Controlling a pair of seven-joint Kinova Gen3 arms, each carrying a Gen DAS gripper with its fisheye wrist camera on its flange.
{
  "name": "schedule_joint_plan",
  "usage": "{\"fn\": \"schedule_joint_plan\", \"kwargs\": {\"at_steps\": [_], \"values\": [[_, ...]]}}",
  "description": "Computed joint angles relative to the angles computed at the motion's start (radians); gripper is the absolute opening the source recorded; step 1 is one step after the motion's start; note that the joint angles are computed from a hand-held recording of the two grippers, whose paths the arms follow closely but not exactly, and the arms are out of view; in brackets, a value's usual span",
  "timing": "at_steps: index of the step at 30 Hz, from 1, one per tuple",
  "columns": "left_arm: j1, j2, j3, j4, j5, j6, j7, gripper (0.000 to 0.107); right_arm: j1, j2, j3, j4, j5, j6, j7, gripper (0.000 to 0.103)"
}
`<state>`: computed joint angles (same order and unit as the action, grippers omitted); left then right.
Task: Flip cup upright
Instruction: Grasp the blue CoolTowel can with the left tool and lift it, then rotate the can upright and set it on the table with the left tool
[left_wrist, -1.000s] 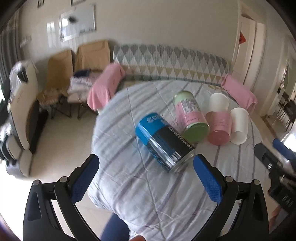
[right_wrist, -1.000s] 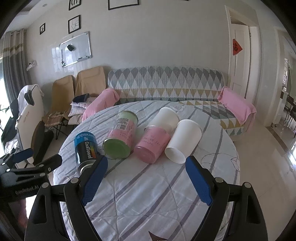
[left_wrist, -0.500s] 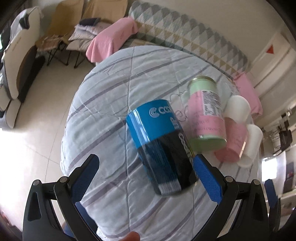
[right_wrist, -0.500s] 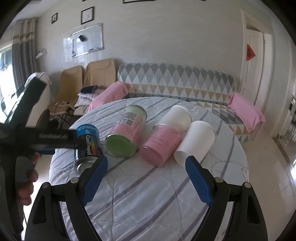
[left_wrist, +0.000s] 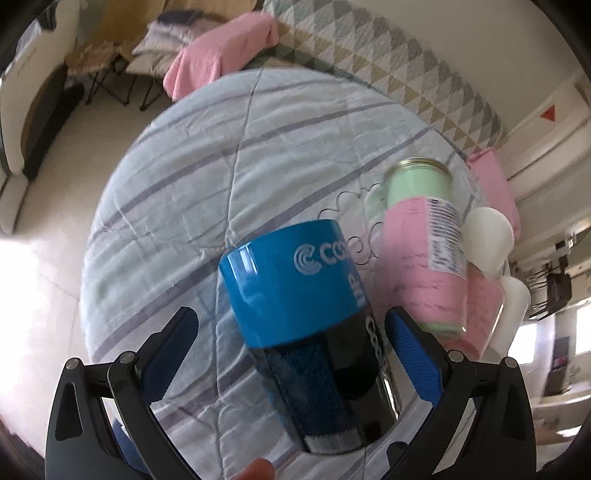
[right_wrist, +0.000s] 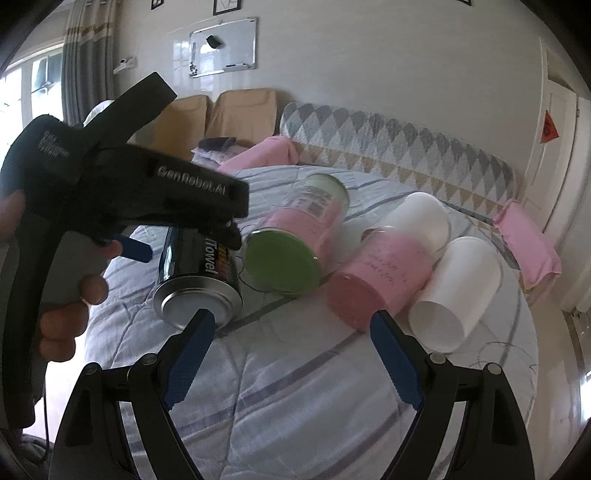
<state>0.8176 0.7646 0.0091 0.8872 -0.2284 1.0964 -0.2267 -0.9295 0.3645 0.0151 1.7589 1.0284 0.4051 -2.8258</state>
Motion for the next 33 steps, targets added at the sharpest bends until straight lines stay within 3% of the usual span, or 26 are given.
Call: {"fn": "schedule_joint_plan", "kwargs": {"at_steps": [3,4,6,12,22,26,30,33], "values": [[-0.003,0.017,-0.01,-0.022,0.006,0.013,0.0,0.097,0.013,-0.001,-0.002,0.004,-0.007,-0.021,0.011,0.087],[-0.005,0.019,-0.003,-0.024,-0.002,0.012,-0.002,0.088,0.014,-0.003,0.001,0.008,-0.009,-0.031,0.01,0.087],[-0.013,0.018,0.012,-0.021,-0.006,-0.008,-0.03,0.081,0.015,-0.005,0.008,0.014,-0.012,-0.048,0.008,0.087],[0.04,0.008,-0.032,-0.015,-0.067,-0.021,-0.05,0.079,0.011,-0.011,0.028,0.02,-0.058,-0.102,0.053,0.087],[0.174,-0.022,-0.105,0.016,-0.3,-0.007,-0.013,0.073,0.018,0.004,0.068,0.02,-0.203,-0.216,0.165,0.087],[0.228,-0.008,-0.129,0.008,-0.4,0.037,-0.022,0.071,0.024,0.035,0.065,-0.01,-0.29,-0.188,0.223,0.087],[0.238,-0.04,-0.121,0.083,-0.444,-0.025,-0.003,0.07,0.023,0.047,0.068,-0.016,-0.361,-0.186,0.278,0.087],[0.252,-0.04,-0.122,0.089,-0.48,-0.017,0.003,0.07,-0.009,0.058,0.103,-0.025,-0.397,-0.175,0.295,0.087]]}}
